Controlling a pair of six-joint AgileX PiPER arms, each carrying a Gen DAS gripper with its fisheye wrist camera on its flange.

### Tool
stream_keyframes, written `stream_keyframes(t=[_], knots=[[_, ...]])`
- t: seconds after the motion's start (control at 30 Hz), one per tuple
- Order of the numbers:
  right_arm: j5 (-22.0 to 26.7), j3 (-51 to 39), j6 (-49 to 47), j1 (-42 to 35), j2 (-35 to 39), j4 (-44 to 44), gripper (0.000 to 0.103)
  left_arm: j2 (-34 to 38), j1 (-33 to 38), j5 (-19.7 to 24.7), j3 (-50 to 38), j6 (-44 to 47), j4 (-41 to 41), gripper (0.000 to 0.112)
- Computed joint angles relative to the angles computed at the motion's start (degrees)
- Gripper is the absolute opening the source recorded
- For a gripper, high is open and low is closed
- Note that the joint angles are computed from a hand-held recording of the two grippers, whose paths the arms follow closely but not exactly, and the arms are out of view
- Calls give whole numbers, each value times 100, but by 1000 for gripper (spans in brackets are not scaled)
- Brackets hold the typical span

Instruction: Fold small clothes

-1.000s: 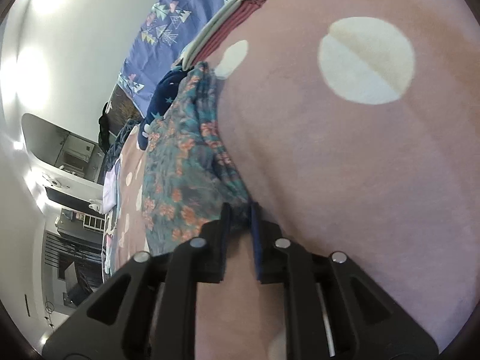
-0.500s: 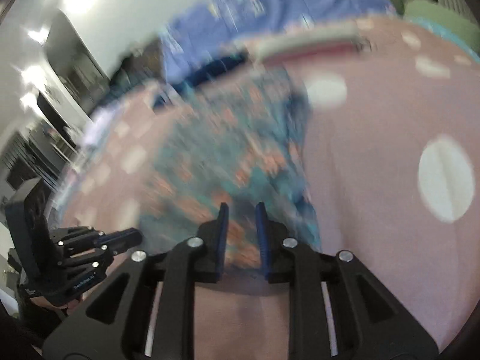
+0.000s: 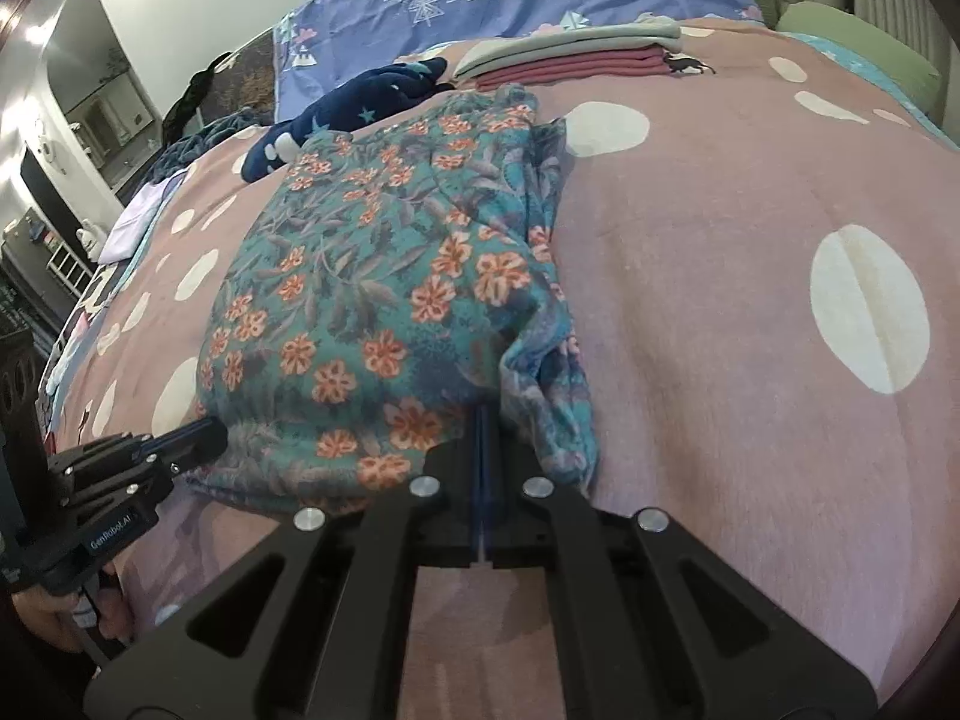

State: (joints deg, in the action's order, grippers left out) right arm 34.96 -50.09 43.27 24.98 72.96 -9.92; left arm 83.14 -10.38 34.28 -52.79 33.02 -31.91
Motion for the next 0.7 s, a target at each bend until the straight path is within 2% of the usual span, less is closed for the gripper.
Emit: stream_keyframes(t=[0.03, 0.1, 0.17, 0.2, 0.27, 0.3, 0.47, 0.53, 0.6, 0.63, 0.7], knots=[[142, -92, 60, 44, -65, -33, 5, -12, -20, 59, -64, -98, 104, 8], [274, -257, 331, 221, -147, -417, 30, -127, -57, 69, -174, -124, 227, 8], [462, -486, 451, 317, -259, -934, 44, -194, -114, 13, -266, -189, 373, 8], [422, -576, 176, 179, -278, -850, 52, -181, -140, -3, -366, -236, 443, 9], [341, -768, -730, -360, -177, -121, 59, -101, -150, 43, -550, -334, 561, 10], [396, -864, -1035, -574, -96, 142, 66, -44, -159, 64, -642, -409, 632, 10], [901, -1456, -2888, -1804, 608, 1881, 68, 263, -97, 183, -1031, -529, 672, 13], [863, -1467, -3318, -2018, 711, 2311, 68, 454, -46, 255, -1216, -565, 650, 27], [715, -1477, -3817, -2176, 799, 2765, 68, 628, 42, 230, -1363, -552, 535, 63], [629, -1409, -4096, -2256, 790, 3048, 68, 730, 115, 166, -1427, -453, 376, 67], [526, -1375, -4542, -2395, 844, 3518, 68, 1019, 208, 334, -1730, -343, 342, 68]])
